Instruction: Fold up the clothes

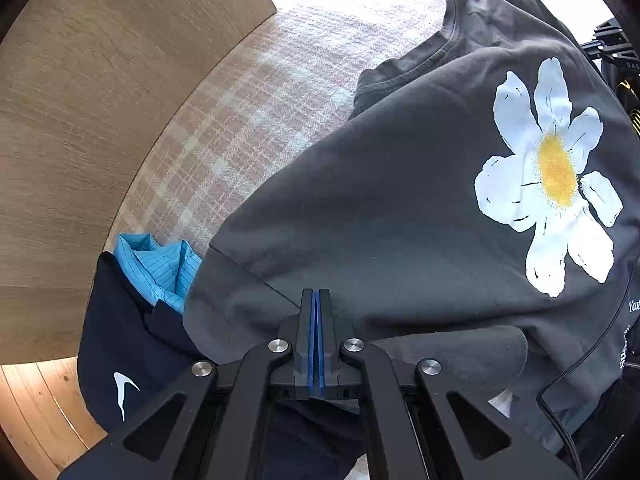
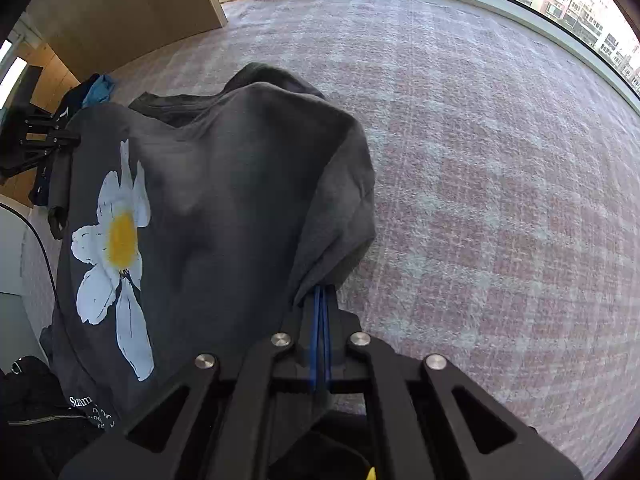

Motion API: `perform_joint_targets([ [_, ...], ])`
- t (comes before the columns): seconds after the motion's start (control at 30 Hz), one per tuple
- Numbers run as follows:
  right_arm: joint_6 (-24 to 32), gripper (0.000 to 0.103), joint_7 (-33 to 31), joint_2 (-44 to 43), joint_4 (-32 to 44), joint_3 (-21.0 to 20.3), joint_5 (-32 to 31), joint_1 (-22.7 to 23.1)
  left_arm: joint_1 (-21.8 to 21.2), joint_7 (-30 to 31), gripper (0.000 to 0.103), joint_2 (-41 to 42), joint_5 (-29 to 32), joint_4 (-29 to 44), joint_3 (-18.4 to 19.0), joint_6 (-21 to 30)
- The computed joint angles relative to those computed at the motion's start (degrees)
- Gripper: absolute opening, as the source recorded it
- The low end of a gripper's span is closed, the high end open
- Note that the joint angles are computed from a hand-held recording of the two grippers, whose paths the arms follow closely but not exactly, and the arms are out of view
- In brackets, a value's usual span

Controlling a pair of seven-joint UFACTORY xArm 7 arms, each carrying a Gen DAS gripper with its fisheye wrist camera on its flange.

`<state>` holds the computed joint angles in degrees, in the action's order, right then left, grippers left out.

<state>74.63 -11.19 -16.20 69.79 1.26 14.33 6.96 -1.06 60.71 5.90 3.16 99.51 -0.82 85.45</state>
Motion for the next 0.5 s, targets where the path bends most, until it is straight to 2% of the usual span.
perform_joint_targets([
  [0.2,4.43,0.002,0.28,-2.26,0.22,1.63,11.12,5.32,1.03,0.02,0.003,1.98,0.04,2.16,0.64,0.47],
  [0.3,7.95,0.003,2.59,-0.02,0.96,3.86,15.43,8.62,1.64,0.45,0.003,2.74,-0.59,3.17,0.8,0.71],
  [0.43,5.96,0.004,3.89,-5.18,-1.46,4.62,10.04,8.37,2.62,1.85,0.003,3.4,-1.74,4.48,0.99,1.28],
  [0.47,4.99,0.012,5.13,-6.39,-1.31,3.96,7.9,7.17,2.86,2.06,0.003,3.73,-2.0,4.92,1.06,1.61],
  [0.5,4.1,0.033,6.19,-7.23,-0.96,3.47,4.89,5.75,3.1,2.09,0.003,4.18,-2.28,5.46,1.14,2.06],
])
